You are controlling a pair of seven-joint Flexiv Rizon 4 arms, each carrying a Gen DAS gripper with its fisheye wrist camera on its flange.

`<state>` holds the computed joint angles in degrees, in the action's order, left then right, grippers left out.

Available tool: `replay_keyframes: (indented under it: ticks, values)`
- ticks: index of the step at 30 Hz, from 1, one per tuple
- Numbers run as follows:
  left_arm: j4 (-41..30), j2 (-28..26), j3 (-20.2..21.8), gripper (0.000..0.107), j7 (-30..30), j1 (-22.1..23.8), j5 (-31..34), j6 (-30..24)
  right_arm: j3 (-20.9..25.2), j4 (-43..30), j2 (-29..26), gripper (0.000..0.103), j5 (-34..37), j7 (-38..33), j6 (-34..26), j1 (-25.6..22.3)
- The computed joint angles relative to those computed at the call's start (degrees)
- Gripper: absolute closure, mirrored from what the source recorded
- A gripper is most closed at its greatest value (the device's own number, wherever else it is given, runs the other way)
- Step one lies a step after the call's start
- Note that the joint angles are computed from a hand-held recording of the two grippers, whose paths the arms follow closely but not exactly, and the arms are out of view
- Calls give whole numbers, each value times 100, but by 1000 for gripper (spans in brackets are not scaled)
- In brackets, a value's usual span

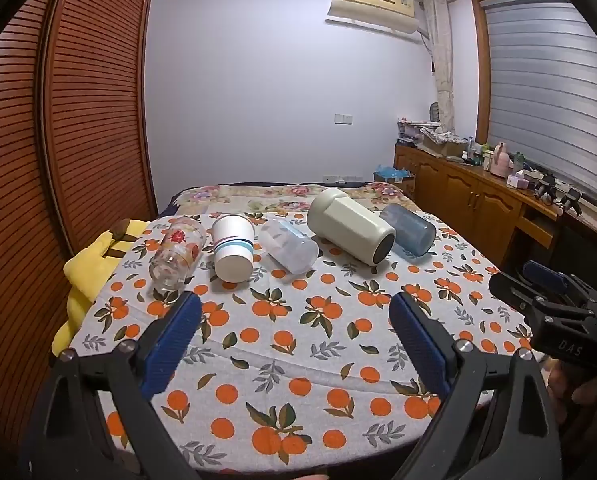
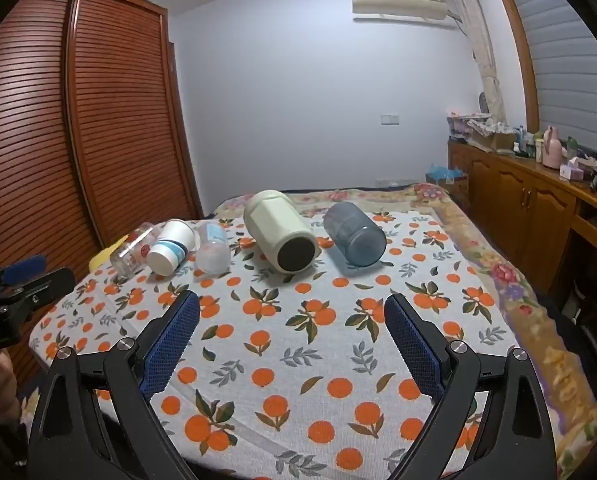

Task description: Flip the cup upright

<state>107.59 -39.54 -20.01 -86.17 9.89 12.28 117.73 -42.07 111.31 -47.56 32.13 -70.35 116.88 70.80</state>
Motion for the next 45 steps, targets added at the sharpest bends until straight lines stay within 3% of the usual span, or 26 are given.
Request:
replay_keyframes:
  ticks: [45]
  values:
    - [1, 102, 11, 11, -71, 14, 7, -9, -14, -13, -5, 8, 22, -21, -5, 5]
